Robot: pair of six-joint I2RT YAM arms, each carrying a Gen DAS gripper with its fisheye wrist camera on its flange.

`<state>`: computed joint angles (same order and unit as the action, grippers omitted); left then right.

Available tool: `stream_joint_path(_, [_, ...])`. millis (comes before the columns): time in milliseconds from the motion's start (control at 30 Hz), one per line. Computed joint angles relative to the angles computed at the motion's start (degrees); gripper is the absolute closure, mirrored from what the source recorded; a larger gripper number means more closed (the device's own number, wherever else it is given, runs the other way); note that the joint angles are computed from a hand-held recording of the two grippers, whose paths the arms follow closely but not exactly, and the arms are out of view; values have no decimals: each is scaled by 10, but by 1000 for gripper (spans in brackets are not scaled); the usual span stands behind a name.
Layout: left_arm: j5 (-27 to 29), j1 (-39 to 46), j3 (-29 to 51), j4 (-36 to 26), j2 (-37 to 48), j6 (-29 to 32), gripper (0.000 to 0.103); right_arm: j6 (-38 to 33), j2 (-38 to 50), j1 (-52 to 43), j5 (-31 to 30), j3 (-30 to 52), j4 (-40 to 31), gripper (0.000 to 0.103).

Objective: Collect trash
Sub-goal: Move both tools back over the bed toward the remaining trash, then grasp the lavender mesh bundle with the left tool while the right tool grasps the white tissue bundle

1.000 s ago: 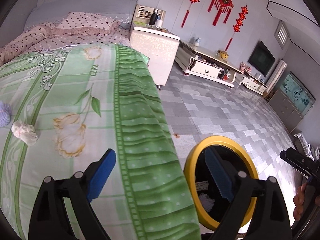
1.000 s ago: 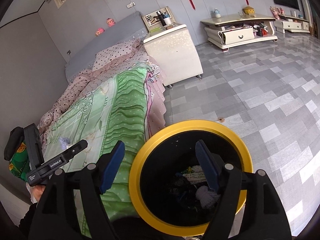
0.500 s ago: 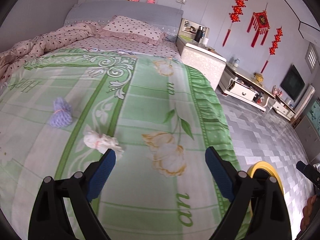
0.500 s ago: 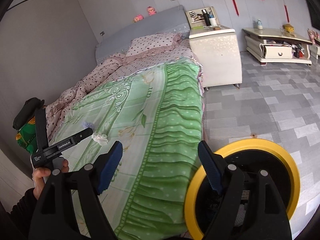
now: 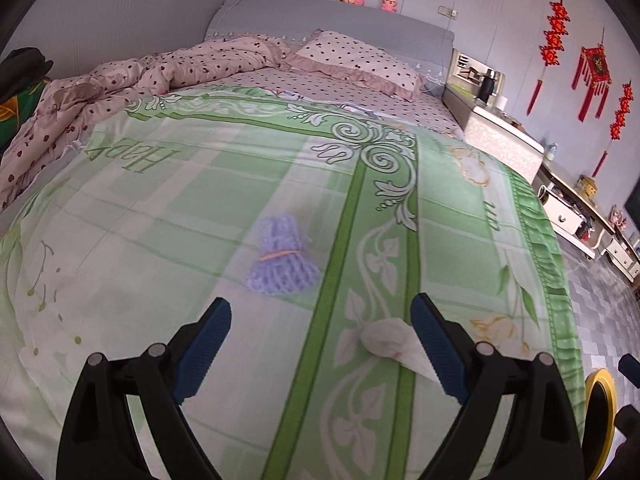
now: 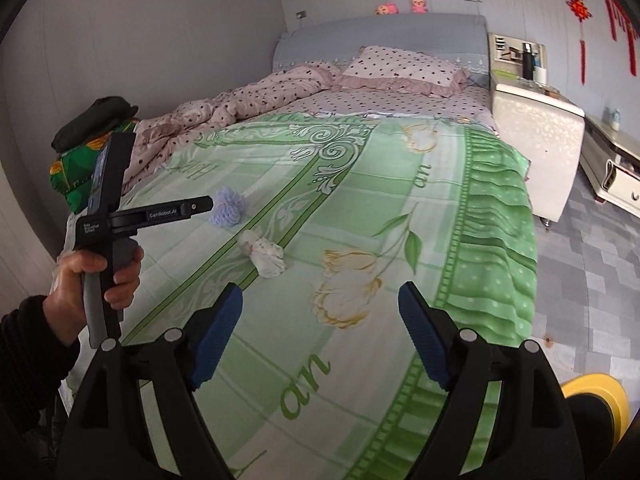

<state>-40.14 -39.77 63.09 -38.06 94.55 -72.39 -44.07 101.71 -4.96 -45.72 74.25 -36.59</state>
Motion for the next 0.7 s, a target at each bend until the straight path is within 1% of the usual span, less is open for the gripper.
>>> stream_joint_path(133, [14, 47, -36, 41, -5, 34, 15, 33, 33, 73, 32, -2, 53, 26])
stream_joint_path(233, [32, 84, -65, 83, -7, 52, 15, 61, 61, 127, 60, 3, 94, 26])
stream_joint_path(367, [63, 129, -101, 141, -3, 71, 15, 76, 83, 180, 90, -3, 145, 26])
stream_joint_path(533, [95, 164, -117, 207, 16, 106, 15, 93, 132, 228, 120, 22, 170, 26])
stream_joint_path(600, [103, 173, -113, 222, 24, 119, 15, 98, 151, 246, 136, 35, 177, 27])
stream_joint_path(633, [105, 175, -110, 227, 28, 124, 15, 97, 162, 253, 144, 45, 175, 28])
stream_joint_path(700, [115, 182, -103, 237, 38, 139, 17, 101, 180, 265, 160, 59, 181, 35])
